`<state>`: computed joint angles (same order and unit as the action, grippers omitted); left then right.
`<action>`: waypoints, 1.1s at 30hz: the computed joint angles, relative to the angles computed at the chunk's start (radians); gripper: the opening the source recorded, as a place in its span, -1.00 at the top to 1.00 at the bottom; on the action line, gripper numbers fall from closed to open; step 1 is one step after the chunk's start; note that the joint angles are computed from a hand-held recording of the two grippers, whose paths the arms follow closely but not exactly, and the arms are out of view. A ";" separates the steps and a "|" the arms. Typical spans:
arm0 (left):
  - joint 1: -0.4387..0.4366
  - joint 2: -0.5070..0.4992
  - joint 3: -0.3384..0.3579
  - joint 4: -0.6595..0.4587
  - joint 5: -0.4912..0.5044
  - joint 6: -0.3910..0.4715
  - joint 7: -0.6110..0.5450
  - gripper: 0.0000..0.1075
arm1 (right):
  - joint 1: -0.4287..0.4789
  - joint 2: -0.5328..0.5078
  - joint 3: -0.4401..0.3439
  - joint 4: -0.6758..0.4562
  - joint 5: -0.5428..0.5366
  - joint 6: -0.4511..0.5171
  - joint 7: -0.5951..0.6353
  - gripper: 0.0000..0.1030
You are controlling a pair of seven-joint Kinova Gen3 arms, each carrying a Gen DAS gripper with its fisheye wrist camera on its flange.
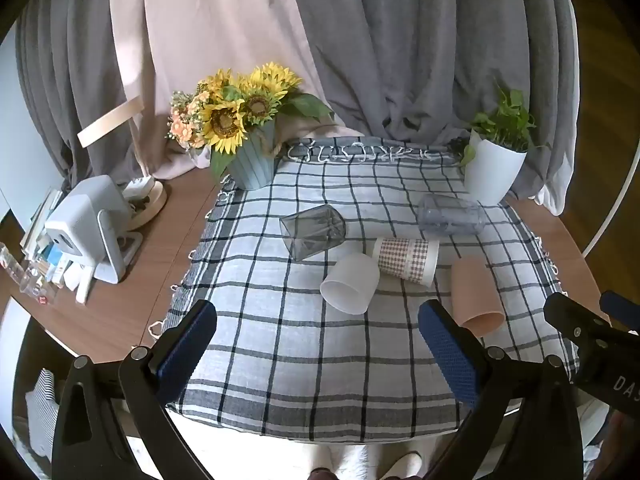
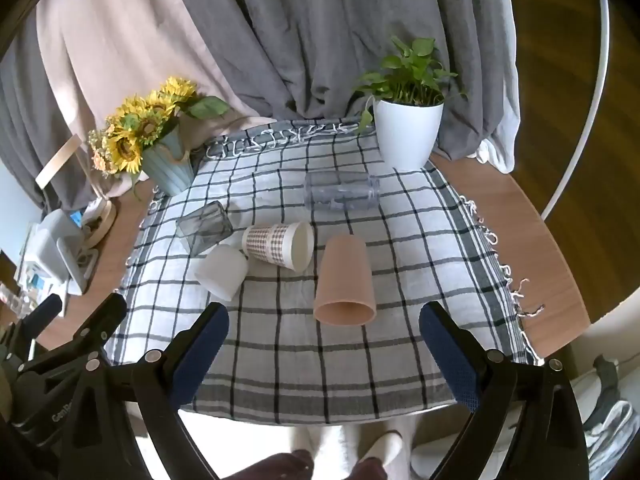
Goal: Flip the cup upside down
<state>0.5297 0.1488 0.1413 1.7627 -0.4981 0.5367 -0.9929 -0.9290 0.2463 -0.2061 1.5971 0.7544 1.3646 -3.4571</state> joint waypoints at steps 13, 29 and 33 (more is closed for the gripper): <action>-0.017 -0.004 0.004 0.000 0.023 -0.016 -0.032 -0.91 | 0.004 -0.007 -0.002 0.011 0.001 -0.007 0.003 -0.87; -0.021 -0.005 -0.001 0.011 0.040 -0.028 -0.045 -0.91 | 0.003 0.005 0.006 -0.001 -0.009 -0.010 0.004 -0.87; -0.021 -0.004 -0.001 0.009 0.042 -0.026 -0.048 -0.91 | 0.005 0.002 0.005 0.001 -0.008 -0.010 0.005 -0.87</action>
